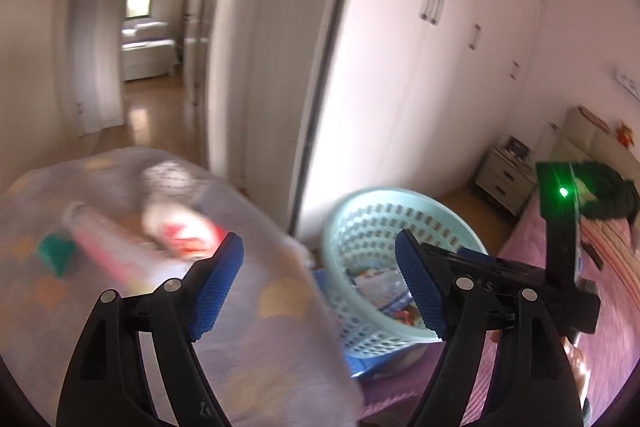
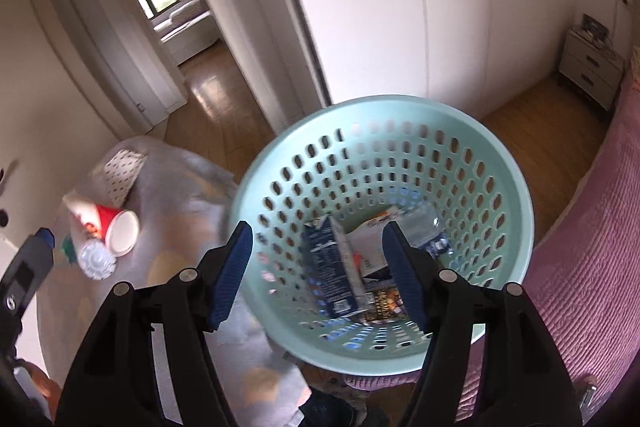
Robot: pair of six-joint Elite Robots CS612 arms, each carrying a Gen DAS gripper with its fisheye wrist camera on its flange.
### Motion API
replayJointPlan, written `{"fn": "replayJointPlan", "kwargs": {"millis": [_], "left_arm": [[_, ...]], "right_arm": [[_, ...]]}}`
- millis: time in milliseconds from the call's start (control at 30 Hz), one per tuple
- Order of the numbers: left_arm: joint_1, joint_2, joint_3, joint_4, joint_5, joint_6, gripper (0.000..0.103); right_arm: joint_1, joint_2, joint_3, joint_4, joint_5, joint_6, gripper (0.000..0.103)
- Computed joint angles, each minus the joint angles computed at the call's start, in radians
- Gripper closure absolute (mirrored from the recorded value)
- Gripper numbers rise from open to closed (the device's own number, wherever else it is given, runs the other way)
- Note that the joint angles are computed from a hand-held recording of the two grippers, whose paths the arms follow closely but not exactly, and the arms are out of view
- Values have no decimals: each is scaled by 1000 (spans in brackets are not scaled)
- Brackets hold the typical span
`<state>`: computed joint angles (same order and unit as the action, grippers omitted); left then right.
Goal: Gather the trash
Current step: 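Move both tools back over the table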
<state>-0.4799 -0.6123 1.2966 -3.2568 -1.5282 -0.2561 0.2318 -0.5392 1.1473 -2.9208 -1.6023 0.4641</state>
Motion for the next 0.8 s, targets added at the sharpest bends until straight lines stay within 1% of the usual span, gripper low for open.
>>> {"fn": "replayJointPlan", "kwargs": {"millis": [133,267,367,400,433,500,600,667,733,800], "left_arm": [[22,-22,53,-48,48,-75,27],[50,-35,99,-50,112,-170,27],[70,-43,121,-23,151,-204,27],[79,-46,130,-3,190,-235,27],[88,-46,132,8,198,-257,27],[117,-44,135,28,170,-329,28],[145,-42,131,47,155,-380,28],[160,-36,116,62,144,-387,28],[166,-29,93,102,127,-373,28],[173,-17,49,204,95,-345,28]], "right_arm": [[22,9,-28,-5,12,-57,39],[45,19,-53,-20,36,-120,39],[59,32,-84,-20,71,-150,39],[64,38,-96,-14,78,-159,39],[69,44,-109,-7,82,-170,39],[75,58,-133,7,89,-187,39],[81,74,-163,31,98,-199,39],[83,83,-179,46,105,-201,39],[84,89,-189,55,104,-202,39],[82,95,-199,63,108,-195,39]]}}
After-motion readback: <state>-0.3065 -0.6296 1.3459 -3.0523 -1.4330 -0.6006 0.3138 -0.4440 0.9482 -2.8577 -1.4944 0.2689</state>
